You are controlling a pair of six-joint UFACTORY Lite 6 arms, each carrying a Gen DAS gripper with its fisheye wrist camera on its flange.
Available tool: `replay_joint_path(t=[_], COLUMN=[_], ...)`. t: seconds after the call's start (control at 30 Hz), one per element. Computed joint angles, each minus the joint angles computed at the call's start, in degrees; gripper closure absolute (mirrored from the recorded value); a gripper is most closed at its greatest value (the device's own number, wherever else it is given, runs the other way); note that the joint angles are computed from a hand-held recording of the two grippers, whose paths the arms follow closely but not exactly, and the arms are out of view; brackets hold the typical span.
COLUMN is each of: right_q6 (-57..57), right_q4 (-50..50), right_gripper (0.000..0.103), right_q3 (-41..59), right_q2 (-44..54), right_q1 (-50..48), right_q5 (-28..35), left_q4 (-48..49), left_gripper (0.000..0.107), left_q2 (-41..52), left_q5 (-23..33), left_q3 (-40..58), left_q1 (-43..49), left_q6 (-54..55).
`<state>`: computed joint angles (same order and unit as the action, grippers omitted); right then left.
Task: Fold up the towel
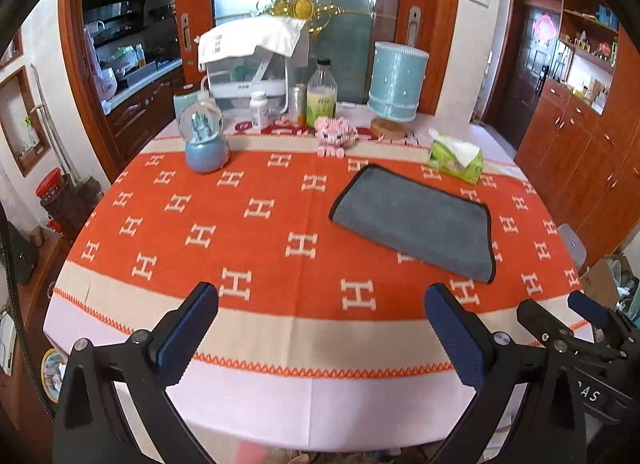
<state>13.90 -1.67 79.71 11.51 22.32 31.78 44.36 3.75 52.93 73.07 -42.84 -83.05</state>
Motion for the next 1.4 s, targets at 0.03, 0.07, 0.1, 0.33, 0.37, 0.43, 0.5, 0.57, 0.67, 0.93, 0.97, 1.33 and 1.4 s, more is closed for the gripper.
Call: replay_joint_path(t=[0.03,0.07,0.1,0.33,0.37,0.43,0.5,0.57,0.67,0.93,0.97,1.33,1.4], right_q6=[-0.15,-0.83,-1.24,1.51,1.78,2.93,4.24,4.81,5.09,8.88,9.34,10.77,10.98], right_q4=[0.3,1.31,2.03,0.8,0.5,-0.86,-2.51,-3.21,-3.47,-8.18,-8.74,-11.41,-11.63], right_gripper=[0.009,0.009,0.009,0.009,0.009,0.009,0.009,0.009,0.009,0.009,0.009,0.009,0.009], right_q3=[-0.53,-0.92,-1.16,-2.1,-2.05,-2.29,-2.38,-2.27,-1.88,-1.84,-1.77,0.55,0.69], right_q2=[-0.51,-0.92,-1.18,-3.05,-3.16,-3.53,-3.79,-3.86,-3.79,-4.61,-4.7,-3.41,-3.3], right_q1=[0.15,0.18,0.23,1.32,1.6,2.2,2.83,3.17,3.35,4.04,4.01,4.9,5.01], right_q5=[0.16,0.42,0.73,1.0,0.99,0.9,0.91,1.06,1.6,1.56,1.55,2.36,2.58], left_q4=[-0.2,-0.24,-0.01,-0.97,-0.68,-0.37,-0.36,-0.13,0.39,1.48,1.49,1.25,1.17], left_gripper=[0.005,0.005,0.005,0.005,0.005,0.005,0.005,0.005,0.005,0.005,0.005,0.005,0.005], left_q2=[-0.28,-0.56,-0.78,-2.32,-1.99,-1.13,-0.7,-0.19,0.15,-0.41,-0.31,0.25,0.19], left_q5=[-0.24,-0.19,-0.06,-0.13,0.61,2.08,2.6,3.37,4.11,4.44,4.43,4.59,4.6], left_q3=[-0.55,-1.11,-1.63,-3.29,-2.92,-2.03,-1.48,-0.82,-0.13,0.17,0.32,1.59,1.61], left_q1=[-0.1,-0.44,-0.71,-2.25,-2.77,-3.46,-3.72,-4.02,-4.38,-4.4,-4.34,-3.45,-3.37], left_q6=[0.06,-0.19,-0.63,-2.03,-2.18,-2.48,-2.54,-2.62,-2.61,-2.64,-2.52,-1.35,-1.13])
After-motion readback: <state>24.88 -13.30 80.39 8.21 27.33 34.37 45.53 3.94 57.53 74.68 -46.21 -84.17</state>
